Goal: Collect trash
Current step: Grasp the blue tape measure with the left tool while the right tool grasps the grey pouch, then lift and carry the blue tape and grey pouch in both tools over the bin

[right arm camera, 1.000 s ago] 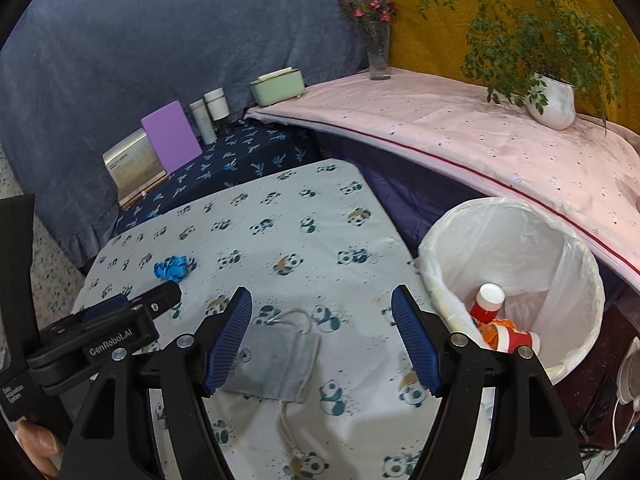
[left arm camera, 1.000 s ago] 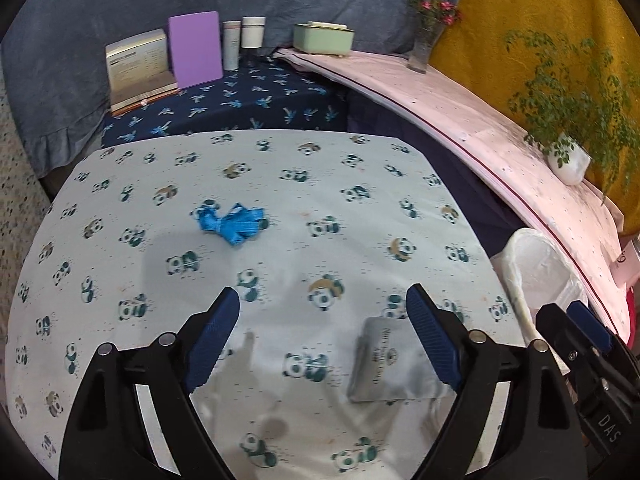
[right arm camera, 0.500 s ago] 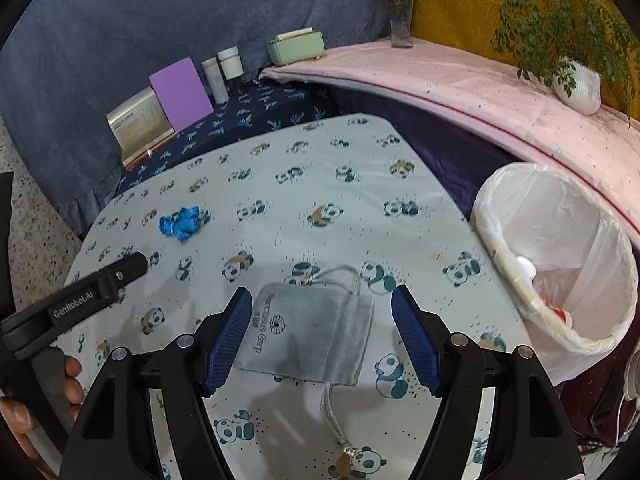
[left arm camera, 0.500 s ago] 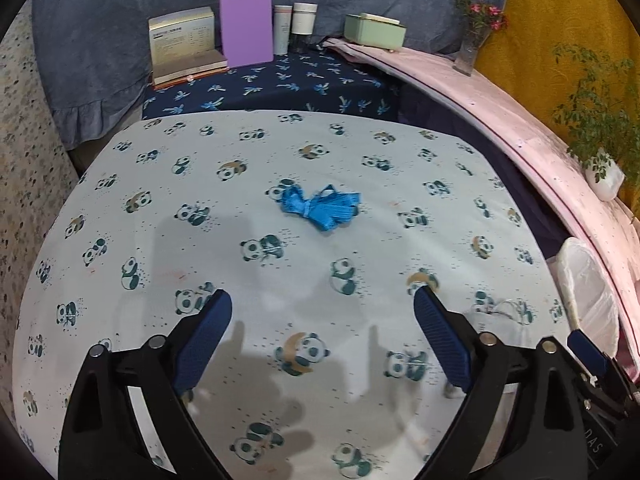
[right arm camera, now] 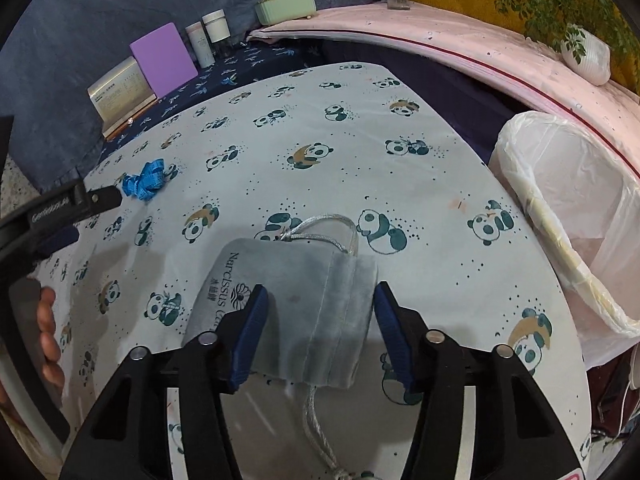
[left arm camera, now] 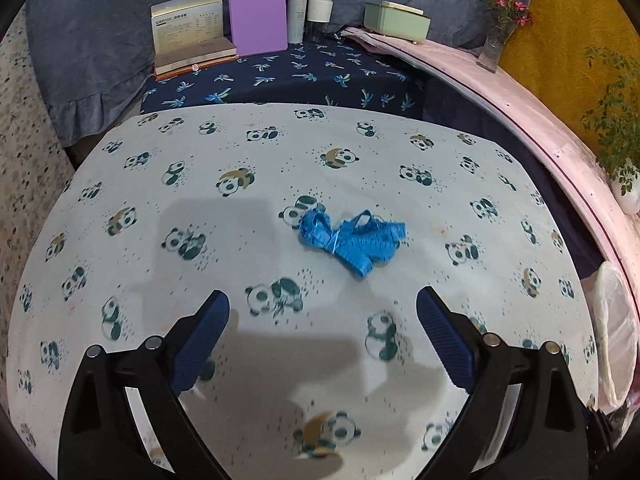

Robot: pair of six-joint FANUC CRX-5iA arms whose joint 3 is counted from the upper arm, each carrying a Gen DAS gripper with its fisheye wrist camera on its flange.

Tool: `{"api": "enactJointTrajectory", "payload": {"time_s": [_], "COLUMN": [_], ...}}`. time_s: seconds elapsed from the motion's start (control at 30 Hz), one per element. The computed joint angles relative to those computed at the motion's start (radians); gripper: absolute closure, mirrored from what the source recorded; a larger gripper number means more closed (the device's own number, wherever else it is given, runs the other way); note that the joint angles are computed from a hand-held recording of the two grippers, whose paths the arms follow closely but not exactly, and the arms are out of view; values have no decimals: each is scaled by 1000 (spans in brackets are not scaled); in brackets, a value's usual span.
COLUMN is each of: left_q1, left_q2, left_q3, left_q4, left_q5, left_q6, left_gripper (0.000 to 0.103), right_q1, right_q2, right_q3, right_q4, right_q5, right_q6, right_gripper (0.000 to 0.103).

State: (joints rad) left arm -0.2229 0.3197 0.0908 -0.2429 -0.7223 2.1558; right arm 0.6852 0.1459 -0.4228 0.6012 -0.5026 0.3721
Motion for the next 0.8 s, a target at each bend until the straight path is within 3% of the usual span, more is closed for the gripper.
{"api": "enactJointTrajectory", "payload": {"time_s": [0.1,0.2,0.4,0.43,0.53,0.8], "left_q1": [7,11,16,21,11,-8], "left_q2": [47,87,141,143,145,101], "left_q3": [49,94,146,139,146,87], "left_q4": [9,11,29,54,32,92], "left_q5": [-15,-31,-43,-33,-36,-10], "left_q6": [0,1,-24,-44,-46,-112], "left_gripper": [13,13,17,28,47,62], "right_q1": [-6,-19,-34,-36,-40,-40], "right_q2": [15,33,67,70,78,40], "right_q3": [17,58,108,115,128,87], "right_q4": [-6,-73,-108,-116,-130,-85], "right_q5": [7,21,53,55,61,81], "right_q6": [19,85,123,133,145,89], "right_gripper": [80,91,93,93,93,93]}}
